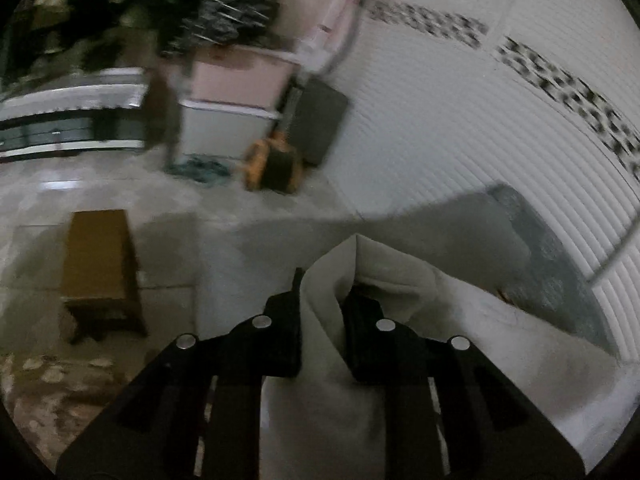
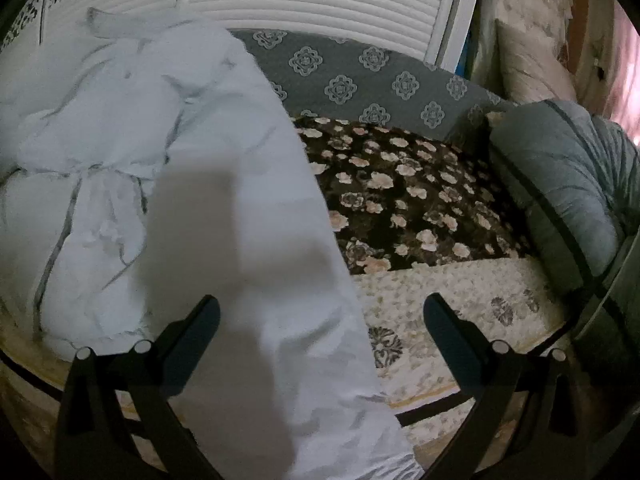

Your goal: Fold large clothes

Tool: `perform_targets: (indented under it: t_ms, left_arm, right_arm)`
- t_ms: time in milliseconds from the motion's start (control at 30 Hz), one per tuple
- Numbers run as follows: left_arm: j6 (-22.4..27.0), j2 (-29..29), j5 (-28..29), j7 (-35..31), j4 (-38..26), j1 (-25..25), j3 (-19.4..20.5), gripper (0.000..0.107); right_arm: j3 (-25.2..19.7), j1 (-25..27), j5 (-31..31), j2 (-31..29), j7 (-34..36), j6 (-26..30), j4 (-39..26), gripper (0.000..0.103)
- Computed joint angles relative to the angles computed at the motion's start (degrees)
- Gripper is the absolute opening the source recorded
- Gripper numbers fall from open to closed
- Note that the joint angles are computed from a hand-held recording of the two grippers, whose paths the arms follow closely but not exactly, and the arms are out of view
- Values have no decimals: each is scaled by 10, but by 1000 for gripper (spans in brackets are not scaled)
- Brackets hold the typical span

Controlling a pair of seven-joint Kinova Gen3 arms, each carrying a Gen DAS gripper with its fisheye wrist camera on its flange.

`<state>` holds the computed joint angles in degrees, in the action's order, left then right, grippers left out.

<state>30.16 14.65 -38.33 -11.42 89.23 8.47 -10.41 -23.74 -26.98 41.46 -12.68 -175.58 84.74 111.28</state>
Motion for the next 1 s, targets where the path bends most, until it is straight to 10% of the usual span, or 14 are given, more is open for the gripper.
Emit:
perform_targets:
  t_ms: [133, 367, 567, 767, 1000]
  left_arm:
    - [27, 5, -20, 26, -4, 3, -8, 21]
    - [63, -7, -79, 39, -1, -32, 69, 84]
    - [98, -63, -213, 122, 68, -23, 138, 96]
    - [208, -70, -350, 232, 73, 121, 71, 100]
    - [264, -107, -315, 332, 88, 70, 106, 100]
  right_arm:
    - [7, 3, 0, 4, 9, -3, 4, 101]
    - [79, 40, -5, 4, 112, -103, 31, 101]
    - [146, 80, -49, -37, 140, -241, 84, 101]
    - [167, 125, -123, -22, 234, -319, 98, 101]
    - [235, 151, -256, -37, 331, -421, 133, 87]
